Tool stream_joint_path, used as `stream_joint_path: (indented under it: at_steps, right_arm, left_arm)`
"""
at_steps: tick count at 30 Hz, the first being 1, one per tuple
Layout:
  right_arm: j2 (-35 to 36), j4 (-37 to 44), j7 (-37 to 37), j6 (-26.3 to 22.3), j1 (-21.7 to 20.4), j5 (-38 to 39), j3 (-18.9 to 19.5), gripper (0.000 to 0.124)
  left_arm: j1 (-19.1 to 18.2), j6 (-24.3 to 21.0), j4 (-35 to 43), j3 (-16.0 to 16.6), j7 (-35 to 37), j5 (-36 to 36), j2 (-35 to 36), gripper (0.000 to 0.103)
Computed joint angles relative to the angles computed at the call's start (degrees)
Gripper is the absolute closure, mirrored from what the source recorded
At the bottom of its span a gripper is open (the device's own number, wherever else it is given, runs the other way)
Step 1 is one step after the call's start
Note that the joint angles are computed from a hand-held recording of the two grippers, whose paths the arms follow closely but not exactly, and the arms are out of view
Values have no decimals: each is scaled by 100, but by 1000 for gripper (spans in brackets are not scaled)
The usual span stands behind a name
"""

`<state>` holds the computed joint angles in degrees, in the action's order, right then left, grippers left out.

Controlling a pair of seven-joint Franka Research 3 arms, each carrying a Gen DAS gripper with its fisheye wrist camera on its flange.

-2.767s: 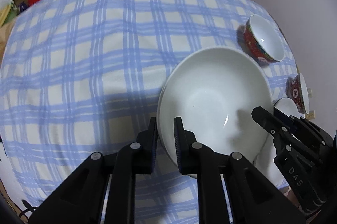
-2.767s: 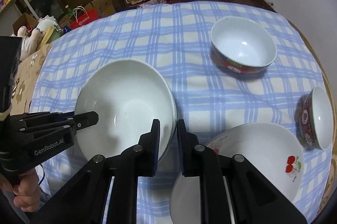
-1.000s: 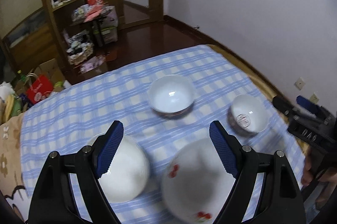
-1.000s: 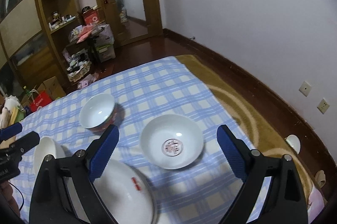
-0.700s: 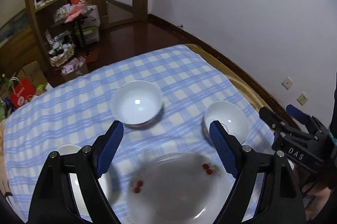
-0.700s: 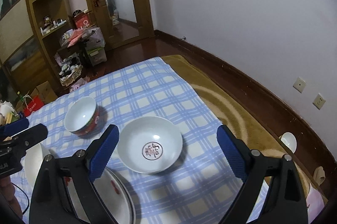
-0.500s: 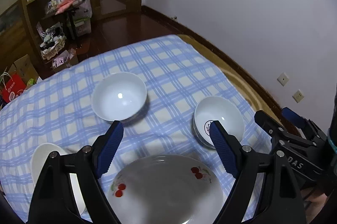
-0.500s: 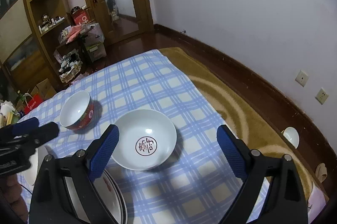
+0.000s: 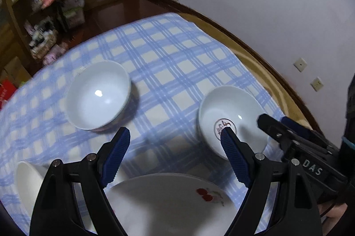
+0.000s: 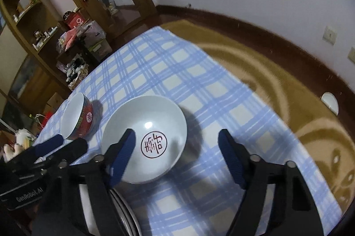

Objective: Organize plates and bowls
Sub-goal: 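Move both grippers to opposite rims of the red-seal white bowl, then close both grippers on the red-seal bowl rims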

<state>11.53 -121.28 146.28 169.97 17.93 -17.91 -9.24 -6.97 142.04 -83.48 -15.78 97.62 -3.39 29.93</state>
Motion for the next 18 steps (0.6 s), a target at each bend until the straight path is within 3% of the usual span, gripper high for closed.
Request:
stream_joint_path:
  at_steps: [3,7,9,13,15,16,18]
  right_arm:
    - [97,63,-184,-83,-80,213,100,50]
    - [210,144,-1048,-282,-465,1255,548,52]
    - [262,172,-1107,-285,-406,1380,470,55]
    - [389,256,-1572,-271,-520,1849,589,77]
    - [421,205,-1492,-120,-392,1741,404,85]
    - [437,156,-1710,30,-517,2021,530,86]
    - [460,108,-2639,279,-1162,3086,1283,96]
  left_arm:
    - [-62,-60,202,53,-34,97,184,20]
    - [-117,-311,491,89,-241,139,421,22]
    - [-132,-313,474,72,-239,168,452,28]
    - [-236,-467,663,119,-369,317,605,42]
    - [-167,-452,692,20,-302,197,648,51]
    - [-165,-486,731,2,-292,168,672,54]
    - [-222,-706,937,17,-326,187,773,66]
